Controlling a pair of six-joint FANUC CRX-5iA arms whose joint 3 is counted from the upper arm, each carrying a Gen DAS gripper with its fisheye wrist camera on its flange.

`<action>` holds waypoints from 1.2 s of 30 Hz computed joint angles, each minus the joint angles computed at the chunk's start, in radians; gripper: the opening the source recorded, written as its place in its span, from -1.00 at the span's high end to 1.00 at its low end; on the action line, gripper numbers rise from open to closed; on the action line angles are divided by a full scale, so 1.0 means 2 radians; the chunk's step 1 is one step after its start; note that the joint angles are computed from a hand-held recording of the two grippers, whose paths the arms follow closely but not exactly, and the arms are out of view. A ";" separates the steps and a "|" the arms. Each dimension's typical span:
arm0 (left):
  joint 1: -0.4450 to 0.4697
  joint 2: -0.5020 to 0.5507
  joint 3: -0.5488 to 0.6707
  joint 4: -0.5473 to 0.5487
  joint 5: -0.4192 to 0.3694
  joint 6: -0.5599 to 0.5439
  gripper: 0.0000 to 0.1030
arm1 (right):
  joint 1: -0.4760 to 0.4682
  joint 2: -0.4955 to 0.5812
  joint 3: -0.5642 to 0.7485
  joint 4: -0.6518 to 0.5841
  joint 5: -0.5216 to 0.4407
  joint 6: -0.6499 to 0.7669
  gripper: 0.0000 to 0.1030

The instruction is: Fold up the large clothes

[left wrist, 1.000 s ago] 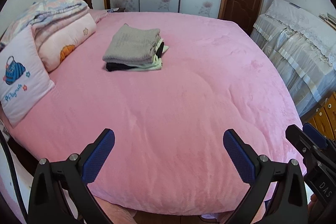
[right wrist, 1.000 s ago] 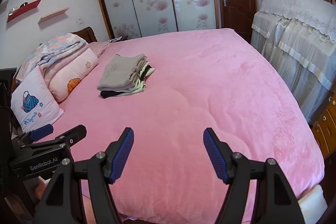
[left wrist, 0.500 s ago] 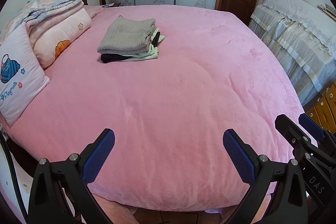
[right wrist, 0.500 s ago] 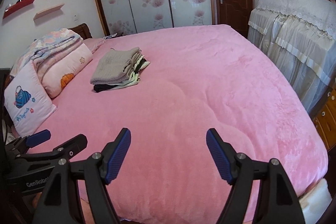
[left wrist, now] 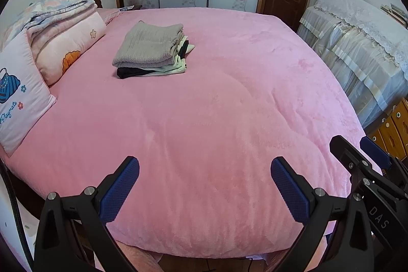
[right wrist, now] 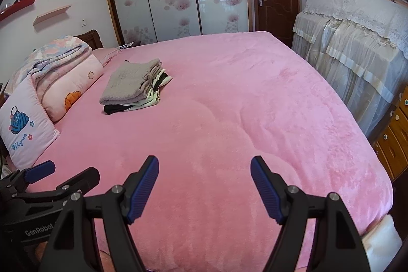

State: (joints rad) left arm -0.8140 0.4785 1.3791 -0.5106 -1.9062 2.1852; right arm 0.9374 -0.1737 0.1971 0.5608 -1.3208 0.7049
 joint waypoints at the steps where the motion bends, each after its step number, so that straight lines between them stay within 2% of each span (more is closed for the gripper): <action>1: 0.000 0.000 0.000 0.000 0.000 0.000 -0.99 | 0.001 0.001 0.000 0.002 -0.001 0.000 -0.46; 18: 0.000 0.012 0.021 -0.009 -0.010 -0.009 -0.99 | -0.001 0.005 -0.003 0.005 -0.002 -0.010 -0.46; 36: 0.007 0.002 -0.002 -0.003 -0.003 -0.007 -0.99 | -0.008 0.007 -0.005 -0.001 -0.001 -0.008 -0.46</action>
State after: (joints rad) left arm -0.8007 0.4820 1.3753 -0.5157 -1.9119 2.1711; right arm 0.9215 -0.1594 0.1862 0.5587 -1.3225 0.6895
